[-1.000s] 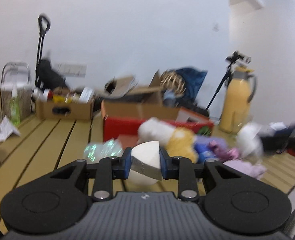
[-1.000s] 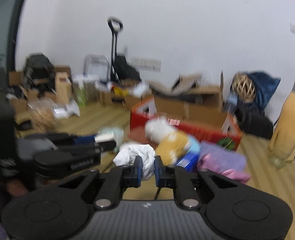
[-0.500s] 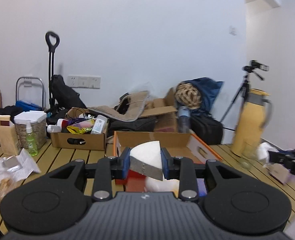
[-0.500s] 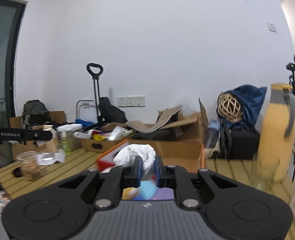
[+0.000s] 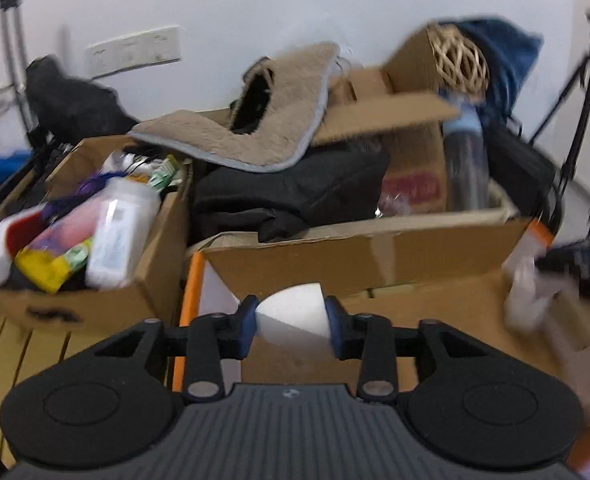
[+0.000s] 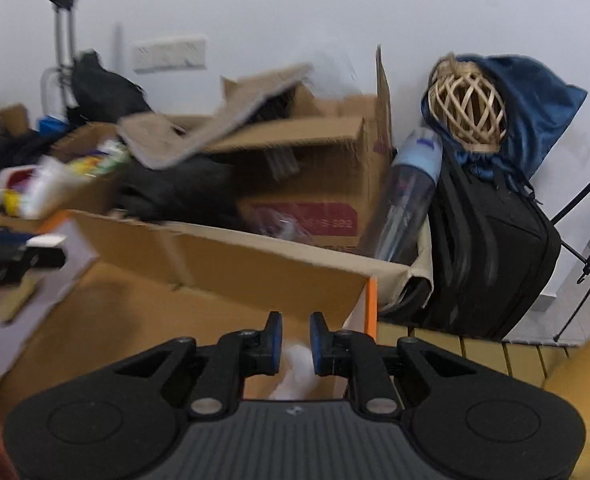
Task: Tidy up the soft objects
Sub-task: 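Carry both items into the cardboard box and open both grippers, then grasp the lilac towel roll with both grippers together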
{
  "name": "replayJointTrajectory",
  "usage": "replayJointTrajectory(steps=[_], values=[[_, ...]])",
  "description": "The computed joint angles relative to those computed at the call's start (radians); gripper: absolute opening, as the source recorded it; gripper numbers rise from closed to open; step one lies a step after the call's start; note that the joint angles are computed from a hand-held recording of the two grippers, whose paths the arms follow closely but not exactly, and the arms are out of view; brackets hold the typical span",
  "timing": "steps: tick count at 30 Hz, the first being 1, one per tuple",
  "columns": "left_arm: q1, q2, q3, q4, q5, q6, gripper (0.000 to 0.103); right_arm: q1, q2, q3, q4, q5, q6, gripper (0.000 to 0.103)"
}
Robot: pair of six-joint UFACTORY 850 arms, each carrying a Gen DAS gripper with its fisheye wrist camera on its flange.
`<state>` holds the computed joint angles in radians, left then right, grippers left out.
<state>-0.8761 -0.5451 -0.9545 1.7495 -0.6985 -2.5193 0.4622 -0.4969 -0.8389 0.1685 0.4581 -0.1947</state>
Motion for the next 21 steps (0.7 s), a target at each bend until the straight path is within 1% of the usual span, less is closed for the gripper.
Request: replayJointTrajectory(steps=[1, 2, 3, 4, 5, 6, 7, 8, 9, 11, 12, 13, 15, 17, 18, 19, 20, 21], values=[[0.007, -0.020, -0.013, -0.011, -0.004, 0.046, 0.051, 0.012, -0.019, -0.013, 0.061, 0.002, -0.062, 0.019], [0.011, -0.031, -0.018, -0.015, 0.000, 0.062, 0.062, 0.016, -0.045, -0.039, 0.098, -0.004, -0.103, 0.026], [0.022, -0.030, -0.015, -0.007, 0.029, 0.057, 0.071, 0.017, -0.063, -0.051, 0.098, -0.001, -0.110, 0.032], [0.028, -0.024, -0.011, 0.003, 0.047, 0.035, 0.074, 0.017, -0.077, -0.056, 0.095, 0.005, -0.105, 0.047], [0.028, -0.018, -0.002, 0.021, 0.038, 0.001, 0.078, 0.015, -0.086, -0.059, 0.091, 0.007, -0.092, 0.054], [0.024, -0.018, -0.001, 0.015, 0.018, -0.004, 0.085, 0.015, -0.089, -0.060, 0.093, 0.003, -0.087, 0.054], [0.021, -0.017, 0.002, 0.010, 0.000, -0.010, 0.085, 0.014, -0.082, -0.050, 0.087, 0.013, -0.076, 0.057], [0.024, -0.013, 0.005, 0.013, 0.013, -0.007, 0.085, 0.014, -0.076, -0.042, 0.084, 0.025, -0.062, 0.060], [0.025, -0.008, 0.005, 0.003, 0.023, 0.000, 0.086, 0.013, -0.070, -0.034, 0.073, 0.031, -0.047, 0.061], [0.015, 0.008, 0.013, -0.005, 0.010, -0.009, 0.086, 0.007, -0.046, -0.017, 0.006, 0.016, 0.023, 0.061], [0.002, 0.033, 0.027, -0.025, 0.002, 0.003, 0.086, 0.007, -0.023, 0.002, -0.008, 0.015, 0.040, 0.061], [-0.010, 0.057, 0.038, -0.035, -0.008, 0.004, 0.086, 0.011, 0.011, 0.028, -0.007, 0.023, 0.039, 0.061], [-0.049, 0.131, 0.079, -0.053, -0.036, 0.003, 0.086, 0.020, 0.110, 0.104, -0.018, 0.047, 0.050, 0.061], [-0.108, 0.222, 0.129, -0.077, -0.090, 0.003, 0.087, 0.028, 0.226, 0.187, -0.027, 0.053, 0.065, 0.065], [-0.146, 0.267, 0.152, -0.094, -0.126, 0.005, 0.090, 0.034, 0.290, 0.231, -0.018, 0.054, 0.061, 0.067], [-0.191, 0.312, 0.176, -0.112, -0.167, 0.005, 0.092, 0.045, 0.365, 0.284, 0.007, 0.060, 0.042, 0.072], [-0.231, 0.349, 0.195, -0.125, -0.201, 0.006, 0.094, 0.061, 0.451, 0.341, 0.052, 0.065, 0.006, 0.076], [-0.279, 0.388, 0.215, -0.141, -0.235, 0.006, 0.095, 0.081, 0.538, 0.395, 0.117, 0.059, -0.049, 0.077]])
